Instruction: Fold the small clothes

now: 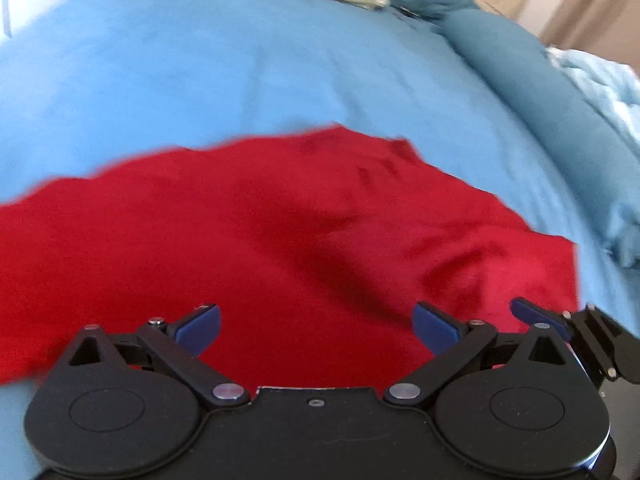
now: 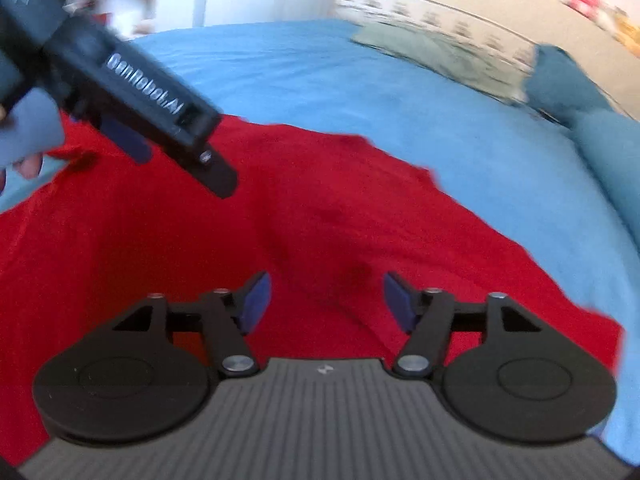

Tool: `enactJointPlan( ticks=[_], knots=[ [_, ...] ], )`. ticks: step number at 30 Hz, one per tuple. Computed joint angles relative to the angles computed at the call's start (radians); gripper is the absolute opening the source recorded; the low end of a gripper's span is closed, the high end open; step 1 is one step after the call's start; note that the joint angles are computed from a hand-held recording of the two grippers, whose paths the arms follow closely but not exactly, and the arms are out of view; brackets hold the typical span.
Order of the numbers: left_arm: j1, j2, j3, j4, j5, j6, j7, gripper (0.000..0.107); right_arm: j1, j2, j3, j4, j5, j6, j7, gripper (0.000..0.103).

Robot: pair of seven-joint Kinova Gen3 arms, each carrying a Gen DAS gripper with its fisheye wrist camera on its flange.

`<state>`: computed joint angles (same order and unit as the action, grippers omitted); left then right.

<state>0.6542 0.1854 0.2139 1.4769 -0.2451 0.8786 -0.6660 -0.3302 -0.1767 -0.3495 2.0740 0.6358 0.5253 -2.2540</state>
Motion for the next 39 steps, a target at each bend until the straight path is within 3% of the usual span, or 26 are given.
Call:
enactJointPlan(
  ticks=[3, 5, 10, 11, 14, 15, 18, 22, 24, 25, 26, 27, 29, 31, 33, 36, 39],
  knots=[
    [-0.024, 0.043, 0.055, -0.021, 0.016, -0.03, 0.025, 0.102, 0.037, -0.075, 0.004, 0.016, -0.04, 0.099, -0.05, 0.087],
    [-0.008, 0.066, 0.055, -0.028, -0.003, -0.042, 0.083, 0.101, 0.063, -0.129, 0.005, 0.03, -0.072, 0.15, -0.066, 0.091],
    [0.176, 0.079, -0.146, -0.016, -0.053, -0.086, 0.286, 0.096, 0.163, -0.2, -0.053, 0.056, -0.087, 0.258, -0.159, 0.095],
    [0.195, 0.089, -0.162, -0.031, -0.075, -0.064, 0.327, 0.086, 0.178, -0.197, -0.056, 0.058, -0.09, 0.267, -0.176, 0.095],
    [0.217, 0.108, -0.173, -0.076, -0.138, 0.035, 0.383, 0.038, 0.203, -0.187, -0.054, 0.06, -0.107, 0.299, -0.23, 0.095],
    [0.199, 0.099, -0.153, -0.065, -0.149, 0.042, 0.409, 0.029, 0.207, -0.181, -0.05, 0.059, -0.114, 0.302, -0.249, 0.095],
    [0.102, 0.053, -0.066, 0.016, -0.131, -0.025, 0.476, 0.029, 0.202, -0.184, -0.023, 0.064, -0.138, 0.295, -0.276, 0.095],
    [0.095, 0.04, -0.056, 0.039, -0.122, -0.055, 0.477, 0.035, 0.198, -0.154, -0.03, 0.053, -0.115, 0.308, -0.3, 0.095],
    [0.057, 0.034, -0.012, 0.057, -0.129, -0.103, 0.487, 0.062, 0.197, -0.137, -0.038, 0.049, -0.09, 0.31, -0.328, 0.095],
    [0.049, 0.042, 0.005, 0.047, -0.14, -0.105, 0.488, 0.064, 0.189, -0.139, -0.024, 0.053, -0.088, 0.309, -0.327, 0.095],
    [0.056, 0.061, 0.006, 0.023, -0.153, -0.091, 0.478, 0.06, 0.187, -0.131, -0.02, 0.05, -0.082, 0.31, -0.334, 0.095],
    [0.051, 0.08, 0.025, -0.008, -0.173, -0.06, 0.461, 0.035, 0.187, -0.118, -0.015, 0.047, -0.069, 0.303, -0.345, 0.095],
    [0.01, 0.104, 0.09, -0.044, -0.215, -0.019, 0.446, 0.004, 0.185, -0.09, -0.007, 0.043, -0.04, 0.291, -0.372, 0.095],
    [0.013, 0.071, 0.089, -0.016, -0.281, -0.04, 0.497, 0.004, 0.173, -0.076, 0.011, 0.037, -0.028, 0.289, -0.388, 0.095],
    [0.082, 0.024, 0.015, 0.009, -0.362, -0.03, 0.546, 0.004, 0.162, -0.063, 0.025, 0.033, -0.014, 0.282, -0.403, 0.095],
    [0.203, -0.02, -0.098, 0.03, -0.476, 0.055, 0.604, 0.004, 0.145, -0.041, 0.034, 0.029, 0.018, 0.276, -0.42, 0.096],
    [0.176, -0.067, -0.095, 0.093, -0.481, 0.069, 0.617, 0.004, 0.127, -0.022, 0.04, 0.028, 0.061, 0.275, -0.442, 0.096]
  ],
)
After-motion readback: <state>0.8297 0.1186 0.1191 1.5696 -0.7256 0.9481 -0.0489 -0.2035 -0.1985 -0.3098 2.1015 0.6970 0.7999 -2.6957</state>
